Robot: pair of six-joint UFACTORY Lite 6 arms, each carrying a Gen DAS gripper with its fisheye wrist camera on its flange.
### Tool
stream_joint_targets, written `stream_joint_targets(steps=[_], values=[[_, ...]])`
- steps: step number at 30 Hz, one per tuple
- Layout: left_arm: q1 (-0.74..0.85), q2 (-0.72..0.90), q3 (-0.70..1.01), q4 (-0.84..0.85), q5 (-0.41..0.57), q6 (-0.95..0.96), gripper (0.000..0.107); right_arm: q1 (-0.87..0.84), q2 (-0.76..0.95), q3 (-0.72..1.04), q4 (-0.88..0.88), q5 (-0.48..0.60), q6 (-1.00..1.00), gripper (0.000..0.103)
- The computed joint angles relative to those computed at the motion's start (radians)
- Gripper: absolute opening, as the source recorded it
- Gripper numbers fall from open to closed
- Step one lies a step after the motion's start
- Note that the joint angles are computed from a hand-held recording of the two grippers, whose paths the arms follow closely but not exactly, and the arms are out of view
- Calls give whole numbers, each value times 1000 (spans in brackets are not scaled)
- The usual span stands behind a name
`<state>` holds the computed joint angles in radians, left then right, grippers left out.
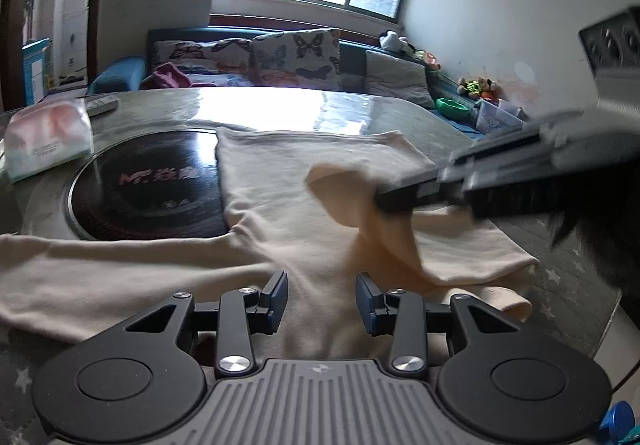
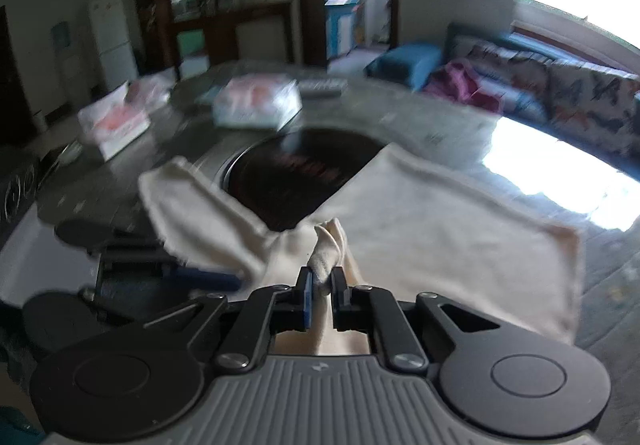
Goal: Fold clothes
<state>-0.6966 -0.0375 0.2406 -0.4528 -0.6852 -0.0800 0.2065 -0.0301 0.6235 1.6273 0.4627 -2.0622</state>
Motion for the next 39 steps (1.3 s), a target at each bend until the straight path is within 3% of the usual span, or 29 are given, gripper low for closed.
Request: stream_joint_targets(steps=[5,11,17,24,30,39], values=[[-7,-41,-25,-35,14,25,41,-24,-43,-38,-90,28,41,17],[4,-100,-53,-55,23,53,43,-253,-138,-71,-318,148,151,19],[7,-82,-16,-94,50,93,43,-349,-104,-60,-320,240,138,19],[-20,-126,-39,-186,60,154,44,-279,-109,-65,-246,244,74,21],[-58,-152,-36,-221,52,183,44,-406,-69,-83,-270,183,18,21],[-63,50,112,-51,35,80,43,-601,51,-93,-225,164,-106,21]])
